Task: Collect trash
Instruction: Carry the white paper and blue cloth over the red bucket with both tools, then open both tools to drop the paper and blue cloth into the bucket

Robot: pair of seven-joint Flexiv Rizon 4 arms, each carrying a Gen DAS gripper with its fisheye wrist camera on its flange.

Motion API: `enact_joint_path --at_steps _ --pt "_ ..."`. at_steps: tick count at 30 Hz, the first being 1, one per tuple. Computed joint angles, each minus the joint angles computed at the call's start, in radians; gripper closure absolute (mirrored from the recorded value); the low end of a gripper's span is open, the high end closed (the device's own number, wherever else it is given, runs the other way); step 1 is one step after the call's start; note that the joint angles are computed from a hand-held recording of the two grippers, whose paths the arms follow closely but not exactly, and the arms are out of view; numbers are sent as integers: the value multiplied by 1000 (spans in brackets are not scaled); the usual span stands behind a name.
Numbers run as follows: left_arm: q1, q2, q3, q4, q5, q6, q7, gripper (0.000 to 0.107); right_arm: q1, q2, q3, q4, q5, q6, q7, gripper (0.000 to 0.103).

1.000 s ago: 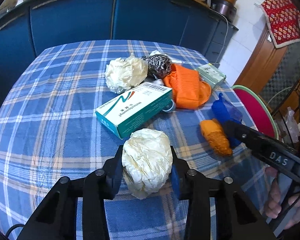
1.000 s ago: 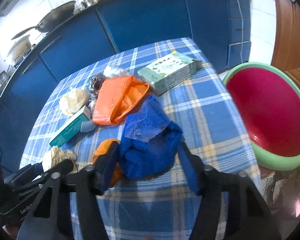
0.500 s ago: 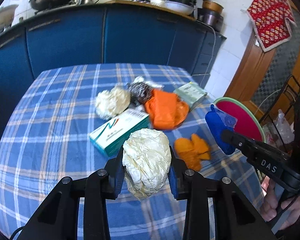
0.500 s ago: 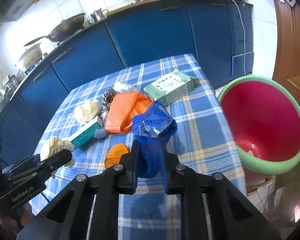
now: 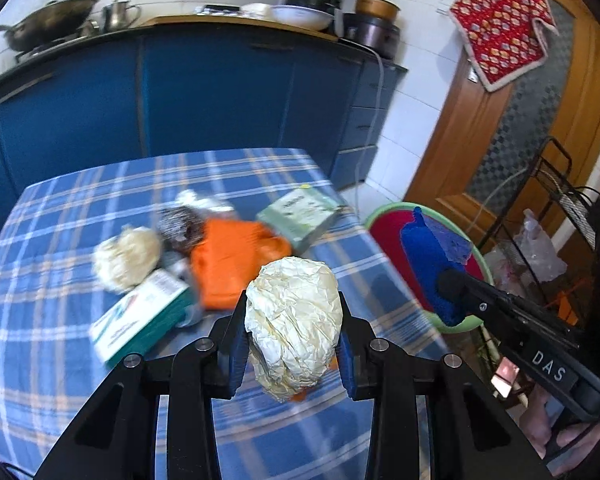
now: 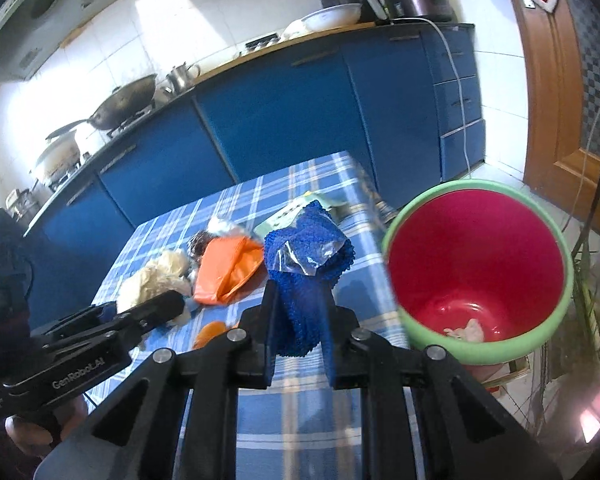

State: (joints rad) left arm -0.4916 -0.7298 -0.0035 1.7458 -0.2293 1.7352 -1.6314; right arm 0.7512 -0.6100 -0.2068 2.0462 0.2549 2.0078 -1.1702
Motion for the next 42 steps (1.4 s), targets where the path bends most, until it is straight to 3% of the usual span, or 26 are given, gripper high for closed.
enact_joint_path --at_steps 12,19,28,38,42 --pt "-46 -114 -27 -250 31 -110 53 69 -41 22 -27 44 51 15 13 82" --pt "-70 -200 -36 -410 44 -210 63 67 -154 11 33 64 38 28 57 81" --pt "-124 -325 35 -643 105 -377 12 67 -273 -22 93 64 -23 25 114 81" --pt "-130 -375 61 -771 189 -504 -79 49 -418 -77 191 36 -150 31 182 81" --pt "-125 -380 56 -788 211 -526 -107 48 -459 -92 217 27 -197 29 205 81"
